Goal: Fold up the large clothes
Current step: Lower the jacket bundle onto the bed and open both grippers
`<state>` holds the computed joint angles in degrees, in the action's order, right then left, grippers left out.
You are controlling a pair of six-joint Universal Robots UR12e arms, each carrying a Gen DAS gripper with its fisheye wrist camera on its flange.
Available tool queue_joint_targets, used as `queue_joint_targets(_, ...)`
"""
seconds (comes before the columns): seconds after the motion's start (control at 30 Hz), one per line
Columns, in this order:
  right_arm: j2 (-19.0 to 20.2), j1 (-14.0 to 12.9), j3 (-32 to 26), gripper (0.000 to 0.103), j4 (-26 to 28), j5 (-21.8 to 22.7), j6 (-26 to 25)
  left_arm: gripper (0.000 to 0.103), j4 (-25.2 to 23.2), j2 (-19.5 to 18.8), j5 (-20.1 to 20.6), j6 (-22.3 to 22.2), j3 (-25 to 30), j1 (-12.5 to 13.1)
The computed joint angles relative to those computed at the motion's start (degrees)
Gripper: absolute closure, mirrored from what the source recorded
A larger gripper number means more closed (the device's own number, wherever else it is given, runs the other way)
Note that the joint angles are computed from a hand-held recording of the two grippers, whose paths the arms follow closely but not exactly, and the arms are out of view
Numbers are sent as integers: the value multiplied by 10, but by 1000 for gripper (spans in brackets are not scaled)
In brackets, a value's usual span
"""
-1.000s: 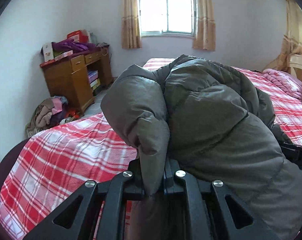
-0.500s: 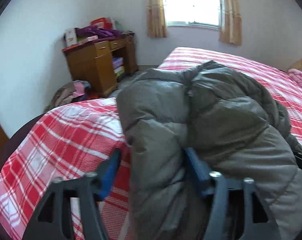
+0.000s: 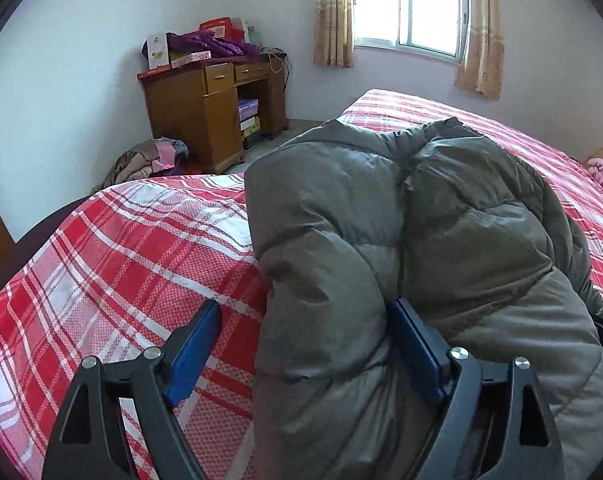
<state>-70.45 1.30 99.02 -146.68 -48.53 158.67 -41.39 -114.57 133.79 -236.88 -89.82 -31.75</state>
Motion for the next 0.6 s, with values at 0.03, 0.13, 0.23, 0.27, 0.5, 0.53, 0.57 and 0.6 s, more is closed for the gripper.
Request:
queue_joint_targets(0.03,2,1,-2,55,-2,-2,1,15,-2,0,0,-3,0,0)
queue_joint_targets(0.13,0,6,3,46,-23,-25,4,13,-9,0,0,-10,2,0)
queue_joint_targets(0.23,0,12,6,45,-37,-42,0,12,-13,0,1,-14,3,-1)
queue_joint_targets(0.27,0,12,7,45,-38,-44,1,11,-13,-1,1,-14,3,-1)
queue_joint_targets(0.5,5,17,3,35,-38,-59,7,8,-12,1,-4,-20,-1,2)
queue_joint_targets(0.53,5,17,2,35,-38,-61,8,8,-14,2,-4,-21,0,2)
queue_joint_targets(0.57,6,18,3,34,-40,-62,8,7,-14,2,-4,-21,0,2)
queue_joint_targets(0.6,6,18,3,34,-41,-63,9,7,-14,2,-3,-22,-1,2)
